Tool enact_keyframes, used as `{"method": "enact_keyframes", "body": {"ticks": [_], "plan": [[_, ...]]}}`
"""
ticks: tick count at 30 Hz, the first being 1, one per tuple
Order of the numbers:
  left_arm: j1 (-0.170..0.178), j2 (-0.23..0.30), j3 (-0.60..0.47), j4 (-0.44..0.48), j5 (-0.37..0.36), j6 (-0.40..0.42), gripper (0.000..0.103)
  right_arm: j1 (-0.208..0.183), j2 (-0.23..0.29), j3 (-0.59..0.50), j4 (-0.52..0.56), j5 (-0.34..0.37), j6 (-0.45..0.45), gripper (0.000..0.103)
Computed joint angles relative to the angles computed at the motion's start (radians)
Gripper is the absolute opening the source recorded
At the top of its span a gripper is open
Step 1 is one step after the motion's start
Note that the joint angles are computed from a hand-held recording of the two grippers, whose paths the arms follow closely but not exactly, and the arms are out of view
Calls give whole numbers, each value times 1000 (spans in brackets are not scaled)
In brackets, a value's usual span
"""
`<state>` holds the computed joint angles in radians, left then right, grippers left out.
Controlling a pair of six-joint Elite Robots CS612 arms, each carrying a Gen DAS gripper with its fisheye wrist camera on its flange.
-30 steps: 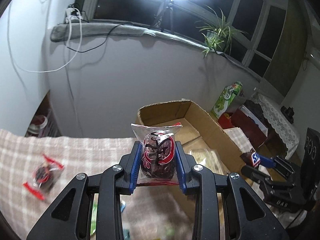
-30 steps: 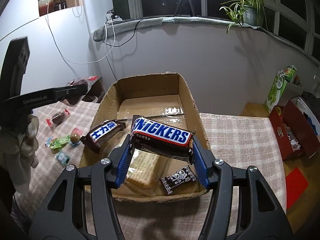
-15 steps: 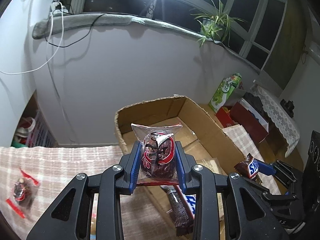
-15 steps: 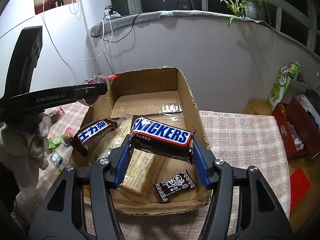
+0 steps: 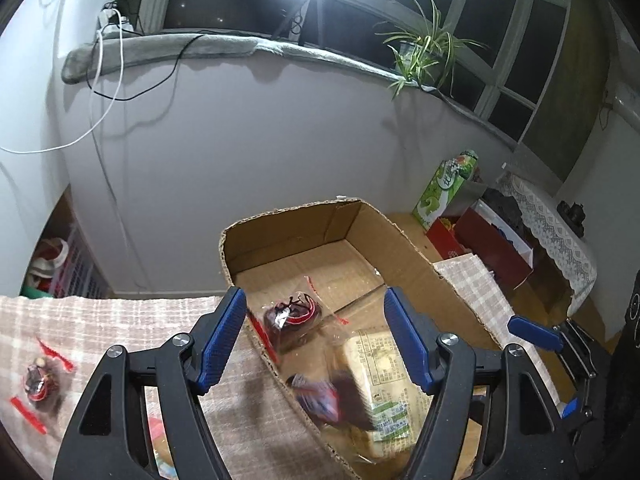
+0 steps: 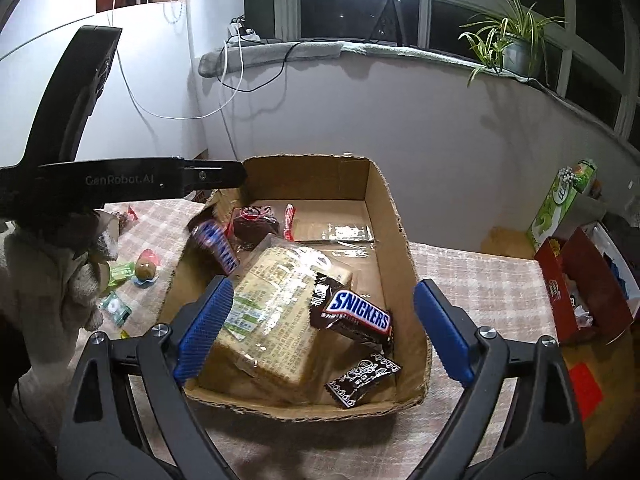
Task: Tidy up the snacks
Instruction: 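Open both grippers over the box and withdraw them, then grasp the yellow candy with the right gripper while the left grasps the green-wrapped candy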
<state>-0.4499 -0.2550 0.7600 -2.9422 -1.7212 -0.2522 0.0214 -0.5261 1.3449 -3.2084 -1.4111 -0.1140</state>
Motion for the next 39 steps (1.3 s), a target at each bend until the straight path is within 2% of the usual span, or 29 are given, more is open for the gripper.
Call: {"method": "enact_keyframes", "body": {"ticks": [9,24,31,39], "plan": [[4,-45,83,-63,15,-10,71,10,-28,45,-37,5,0,94],[20,-167,318,-240,49,-26,71,40,-82,139,-104,42,-3,94],[34,-219,428,-323,72,-50,71,55,-96,172,-117,66,-6,94],[48,-260,527,-368,104,-55,71,70,-100,198,-121,95,0,94]]}}
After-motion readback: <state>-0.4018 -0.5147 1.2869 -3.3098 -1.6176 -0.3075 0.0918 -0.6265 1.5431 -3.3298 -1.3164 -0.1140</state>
